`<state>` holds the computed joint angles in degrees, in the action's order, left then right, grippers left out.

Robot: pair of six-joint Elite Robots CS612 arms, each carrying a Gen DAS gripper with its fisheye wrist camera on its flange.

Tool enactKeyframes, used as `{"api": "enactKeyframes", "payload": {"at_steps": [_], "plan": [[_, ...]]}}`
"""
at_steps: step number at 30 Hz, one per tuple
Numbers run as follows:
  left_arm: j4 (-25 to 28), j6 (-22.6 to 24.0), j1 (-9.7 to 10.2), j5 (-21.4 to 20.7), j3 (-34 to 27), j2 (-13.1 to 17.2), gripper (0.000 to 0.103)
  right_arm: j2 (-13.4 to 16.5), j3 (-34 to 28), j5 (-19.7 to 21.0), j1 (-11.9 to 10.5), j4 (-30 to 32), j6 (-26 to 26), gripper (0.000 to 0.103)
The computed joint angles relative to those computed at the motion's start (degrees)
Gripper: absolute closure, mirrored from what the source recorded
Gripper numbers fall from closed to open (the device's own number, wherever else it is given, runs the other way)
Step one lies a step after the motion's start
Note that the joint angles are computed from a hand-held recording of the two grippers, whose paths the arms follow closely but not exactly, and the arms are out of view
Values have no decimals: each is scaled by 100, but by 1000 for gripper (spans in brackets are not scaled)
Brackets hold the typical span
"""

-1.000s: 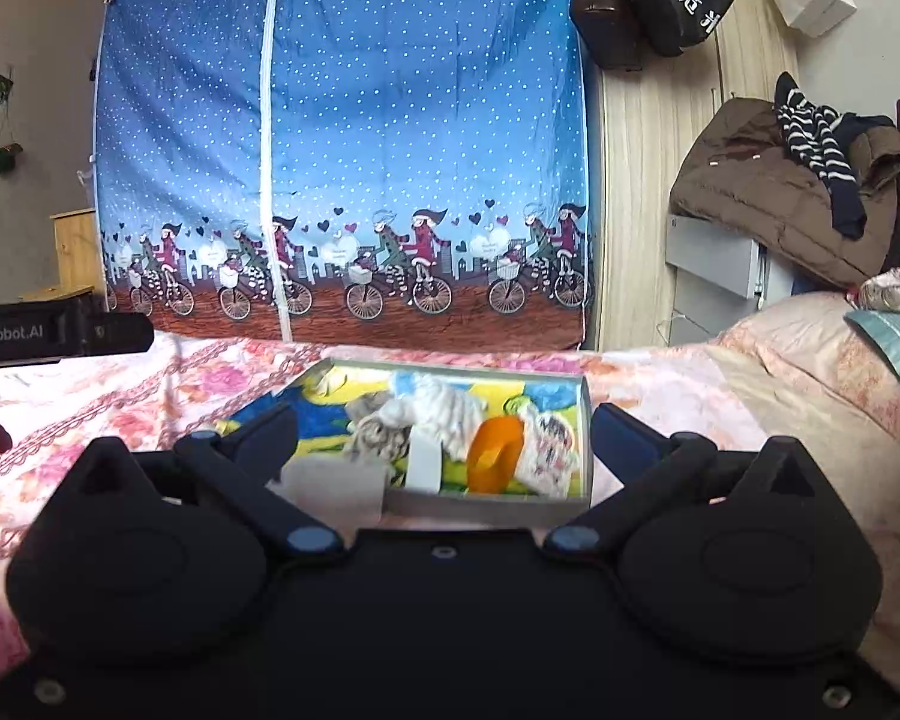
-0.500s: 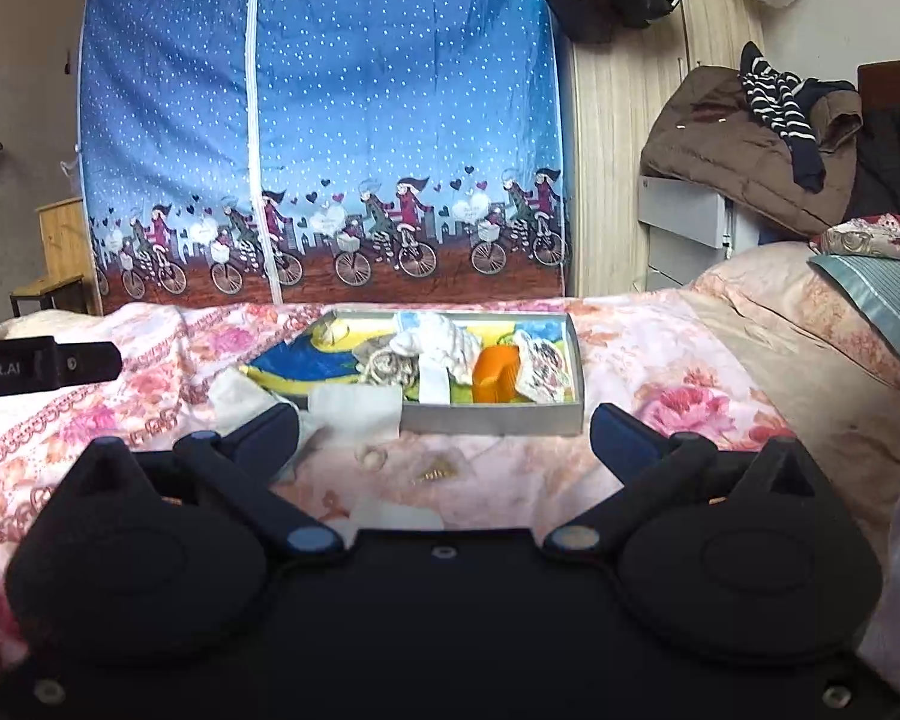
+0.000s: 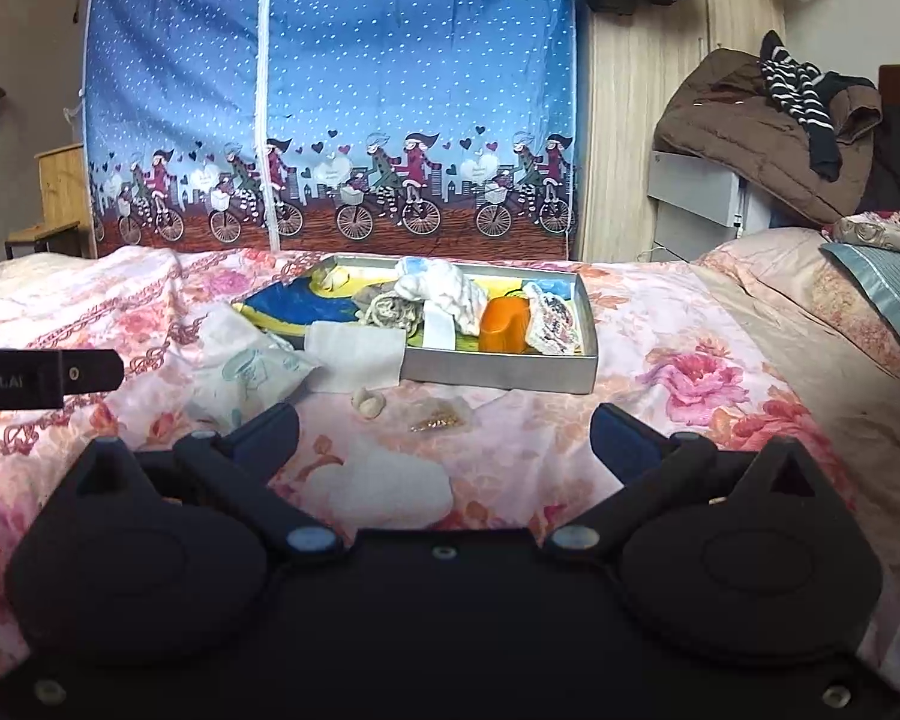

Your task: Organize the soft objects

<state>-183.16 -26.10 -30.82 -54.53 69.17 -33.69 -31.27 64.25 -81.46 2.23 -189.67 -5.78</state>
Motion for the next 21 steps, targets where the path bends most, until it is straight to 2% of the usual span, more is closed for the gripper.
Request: {"api": "enactKeyframes", "payload": {"at_steps": [7,15,21], "plan": [[182,10,20,-17,-89,47,1,30,-64,17,26,178,-60,0],[508,-206,49,44,-161,63,1,64,-154,-36,36,472,159,0],[613,-351,57,79,-166,59,1,46,-112,-21,36,466,188,0]]}}
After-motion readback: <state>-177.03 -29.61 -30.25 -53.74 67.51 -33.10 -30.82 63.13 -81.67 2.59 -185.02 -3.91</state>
